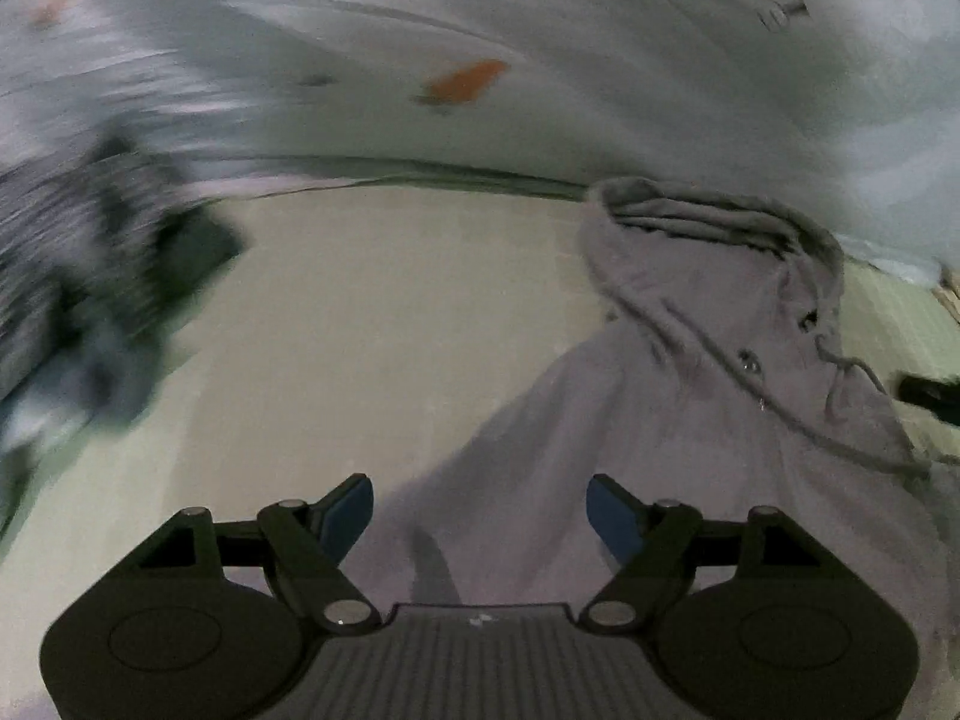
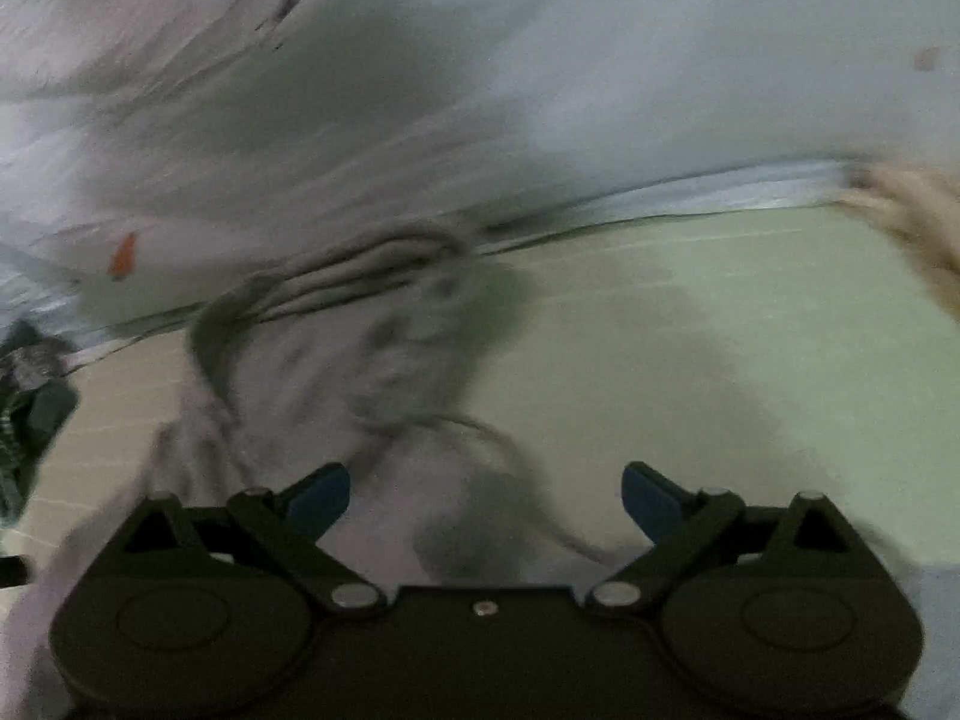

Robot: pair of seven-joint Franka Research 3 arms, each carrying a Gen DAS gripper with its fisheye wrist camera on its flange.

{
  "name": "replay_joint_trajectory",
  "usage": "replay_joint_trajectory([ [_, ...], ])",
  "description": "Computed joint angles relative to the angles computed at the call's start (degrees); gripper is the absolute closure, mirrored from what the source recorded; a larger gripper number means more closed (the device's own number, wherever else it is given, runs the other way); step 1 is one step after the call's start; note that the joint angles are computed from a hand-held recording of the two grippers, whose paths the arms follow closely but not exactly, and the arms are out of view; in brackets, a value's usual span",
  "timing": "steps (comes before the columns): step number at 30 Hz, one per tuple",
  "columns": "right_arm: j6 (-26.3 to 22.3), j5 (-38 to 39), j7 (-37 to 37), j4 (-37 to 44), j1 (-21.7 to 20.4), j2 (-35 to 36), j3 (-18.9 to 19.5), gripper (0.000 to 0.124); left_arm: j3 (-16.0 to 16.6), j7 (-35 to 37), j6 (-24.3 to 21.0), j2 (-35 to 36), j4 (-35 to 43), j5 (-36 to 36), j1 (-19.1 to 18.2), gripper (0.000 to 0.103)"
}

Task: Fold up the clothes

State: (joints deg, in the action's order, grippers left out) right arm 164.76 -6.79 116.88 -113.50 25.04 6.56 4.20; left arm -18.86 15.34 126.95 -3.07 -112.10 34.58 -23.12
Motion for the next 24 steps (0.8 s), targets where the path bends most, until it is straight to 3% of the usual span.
replay_joint_trajectory([
  [4,-8.23,0.40,-2.40,13.65,1.80,10.00,-0.27,0.041,2.78,6.76,10.40,7.75,3.73,-0.43,2.17,0.024],
  [6,-9.99,2.11,-5.31,17.54,1.93,12.95,0.09,0.058,3.72,8.69,14.22,10.92,5.70,-1.05,2.63,0.027],
  [7,-9.56,2.77,-7.15,18.55,2.01,13.93,0.30,0.084,4.05,10.17,17.01,12.33,6.37,-1.96,2.97,0.044],
  [8,-9.16,3.46,-9.03,19.59,2.09,14.92,0.51,0.101,4.49,10.02,17.93,13.26,7.08,-1.37,2.65,0.060],
  [9,-9.36,4.46,-10.33,21.09,2.20,15.97,0.66,0.105,4.91,9.90,18.74,14.21,7.87,-0.79,2.32,0.088],
  [10,-9.79,5.52,-11.41,22.78,2.31,17.06,0.78,0.106,5.18,10.15,16.96,15.56,9.86,-0.19,1.59,0.093],
  [14,-10.02,6.58,-10.60,28.79,3.93,21.58,-1.24,0.112,6.99,8.65,11.50,18.30,14.53,3.98,-0.77,0.093],
  [17,-10.73,9.08,-12.54,33.15,3.38,24.82,-0.71,0.112,7.55,9.25,11.22,19.52,16.22,3.68,-0.47,0.093],
  [21,-10.61,7.84,-16.64,32.91,4.34,24.87,-1.45,0.111,8.02,9.58,9.54,20.79,18.23,4.55,-1.30,0.093],
  [22,-11.06,9.22,-17.17,33.04,3.69,24.83,-0.85,0.109,8.14,9.18,9.18,20.98,18.51,4.92,-1.61,0.092],
  [24,-13.00,12.50,-19.87,34.24,1.83,25.06,1.07,0.093,8.33,7.33,8.25,20.88,18.66,5.04,-2.07,0.090],
])
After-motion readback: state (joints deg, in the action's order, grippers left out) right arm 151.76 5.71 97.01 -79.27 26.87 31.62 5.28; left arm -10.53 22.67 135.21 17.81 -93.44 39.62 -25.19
